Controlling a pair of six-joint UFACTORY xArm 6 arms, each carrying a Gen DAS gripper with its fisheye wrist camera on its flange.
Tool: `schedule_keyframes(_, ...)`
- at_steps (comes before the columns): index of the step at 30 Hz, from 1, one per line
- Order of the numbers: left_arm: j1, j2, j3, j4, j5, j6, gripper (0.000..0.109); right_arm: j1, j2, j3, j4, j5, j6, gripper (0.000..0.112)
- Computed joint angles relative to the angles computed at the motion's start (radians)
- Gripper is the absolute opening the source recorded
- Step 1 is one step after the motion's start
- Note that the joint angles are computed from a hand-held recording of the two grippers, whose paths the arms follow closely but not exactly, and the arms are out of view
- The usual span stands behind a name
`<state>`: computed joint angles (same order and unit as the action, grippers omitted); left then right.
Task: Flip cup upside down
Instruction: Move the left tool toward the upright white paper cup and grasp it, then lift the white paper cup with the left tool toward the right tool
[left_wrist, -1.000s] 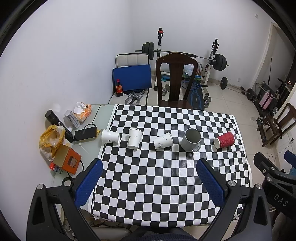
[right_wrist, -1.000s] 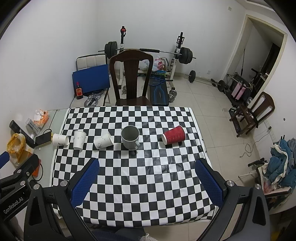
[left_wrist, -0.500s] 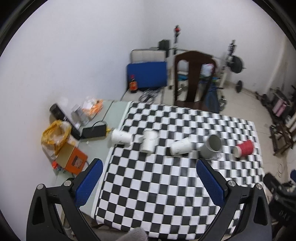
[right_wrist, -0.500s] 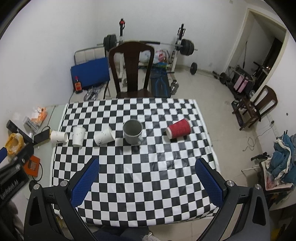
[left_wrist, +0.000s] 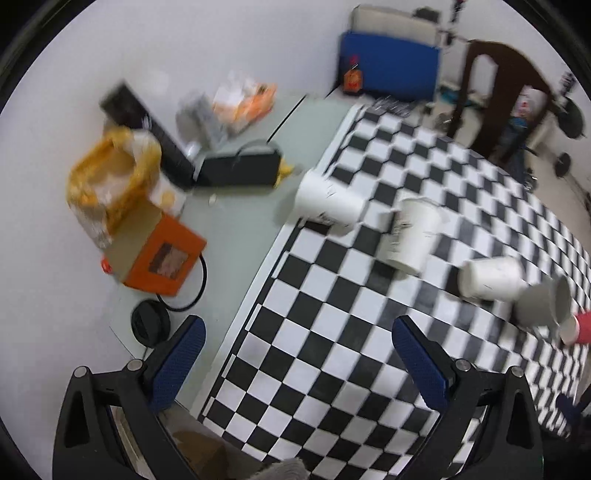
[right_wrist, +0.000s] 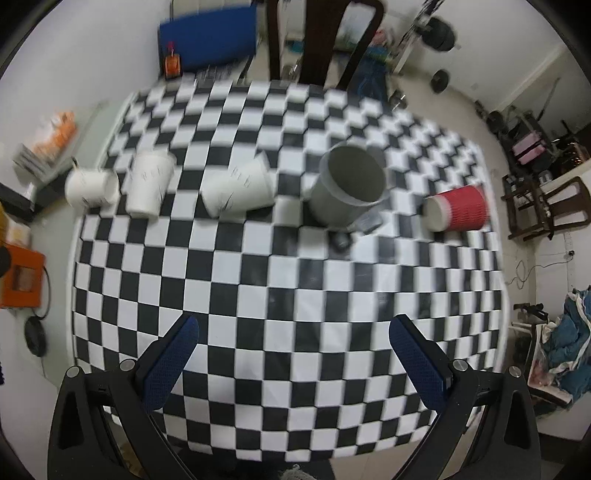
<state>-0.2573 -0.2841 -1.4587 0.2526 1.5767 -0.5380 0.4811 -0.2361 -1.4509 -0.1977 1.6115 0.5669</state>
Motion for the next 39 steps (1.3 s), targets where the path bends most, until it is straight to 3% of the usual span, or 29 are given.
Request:
schedule_keyframes(5,0.12,0.103,0.003,-0.107,-0.046,-0.002,0.103,-0.009,0.121,0.048,0.039,-0.075,0.015,0.103)
schedule_keyframes(10,0.256,0.2,-0.004,-0.337,-0.165,-0.078,0.099,-0.03,0.206,0.052,0.091,-0.102,0.053,0.103)
schedule_keyframes(12,0.279,0.242,-0.009,-0.401,-0.207,-0.118,0.097,-0.036,0.231,0.052,0.106,-0.115,0.092,0.103)
schedule_keyframes(14,0.294,0.292,-0.02,-0.459,-0.246,-0.15,0.088,-0.038,0.246,0.053,0.11,-0.127,0.13,0.103)
schedule_keyframes(17,0.298,0.361,-0.055,-0.493,-0.265,-0.171,0.088,-0.035,0.267,0.048,0.103,-0.139,0.189,0.103)
schedule_keyframes(22,0.297,0.465,-0.136,-0.482,-0.262,-0.176,0.087,-0.032,0.293,0.042,0.103,-0.15,0.239,0.103)
schedule_keyframes(24,0.298,0.5,-0.166,-0.473,-0.267,-0.166,0.072,-0.029,0.3,0.043,0.101,-0.148,0.246,0.103)
schedule_keyframes(30,0.246,0.536,-0.256,-0.312,-0.26,-0.048,0.064,-0.033,0.295,0.065,0.101,-0.156,0.248,0.103)
schedule_keyframes(35,0.197,0.437,-0.186,-0.177,-0.282,0.098,0.064,-0.032,0.242,0.109,0.108,-0.145,0.213,0.103)
schedule_keyframes(39,0.159,0.259,-0.009,-0.112,-0.303,0.196,0.064,-0.043,0.13,0.2,0.12,-0.174,0.157,0.103)
